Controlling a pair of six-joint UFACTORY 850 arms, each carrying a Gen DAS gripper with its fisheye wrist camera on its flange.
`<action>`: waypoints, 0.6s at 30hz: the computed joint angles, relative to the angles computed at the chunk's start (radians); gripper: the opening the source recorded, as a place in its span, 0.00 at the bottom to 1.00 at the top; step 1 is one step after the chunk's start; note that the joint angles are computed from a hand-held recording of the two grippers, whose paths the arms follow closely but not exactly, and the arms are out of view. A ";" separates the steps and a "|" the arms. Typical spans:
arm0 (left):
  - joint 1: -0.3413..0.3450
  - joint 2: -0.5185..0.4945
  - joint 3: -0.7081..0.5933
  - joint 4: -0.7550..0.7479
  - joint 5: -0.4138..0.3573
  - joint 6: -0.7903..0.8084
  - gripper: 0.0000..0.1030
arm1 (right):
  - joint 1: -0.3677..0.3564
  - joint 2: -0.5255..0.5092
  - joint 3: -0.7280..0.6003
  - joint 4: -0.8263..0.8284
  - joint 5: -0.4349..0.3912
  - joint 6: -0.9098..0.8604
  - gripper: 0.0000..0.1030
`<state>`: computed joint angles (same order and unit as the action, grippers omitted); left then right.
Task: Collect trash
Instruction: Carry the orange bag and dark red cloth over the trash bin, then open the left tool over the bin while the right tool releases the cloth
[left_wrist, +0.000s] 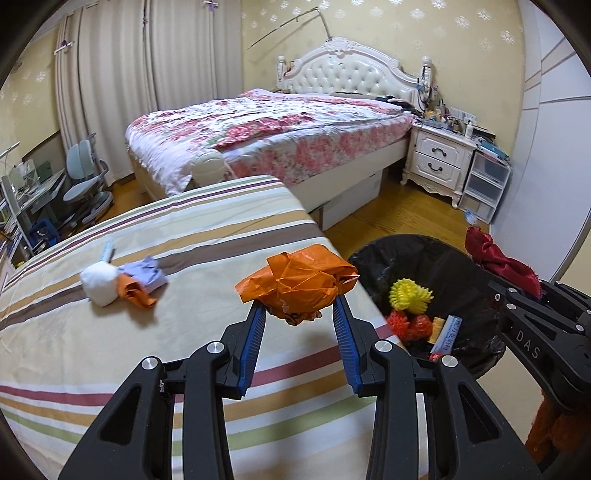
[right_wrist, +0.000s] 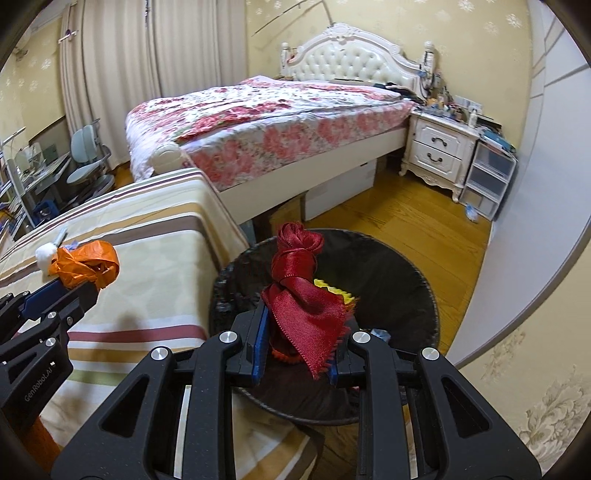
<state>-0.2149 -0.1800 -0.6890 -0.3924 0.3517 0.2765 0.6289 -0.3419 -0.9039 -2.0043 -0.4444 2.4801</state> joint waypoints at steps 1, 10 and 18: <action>-0.008 -0.009 -0.008 -0.005 0.001 0.005 0.37 | -0.007 -0.001 0.002 -0.005 0.000 0.007 0.23; -0.071 -0.085 -0.096 -0.112 -0.005 0.119 0.37 | -0.062 -0.020 0.003 -0.021 0.012 0.033 0.23; -0.108 -0.133 -0.152 -0.195 -0.003 0.204 0.37 | -0.094 -0.038 -0.007 -0.038 0.027 0.055 0.23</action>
<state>-0.3231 -0.3135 -0.8408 -0.5872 0.3486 0.4809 0.5350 -0.3802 -0.9106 -2.0425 -0.4172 2.5354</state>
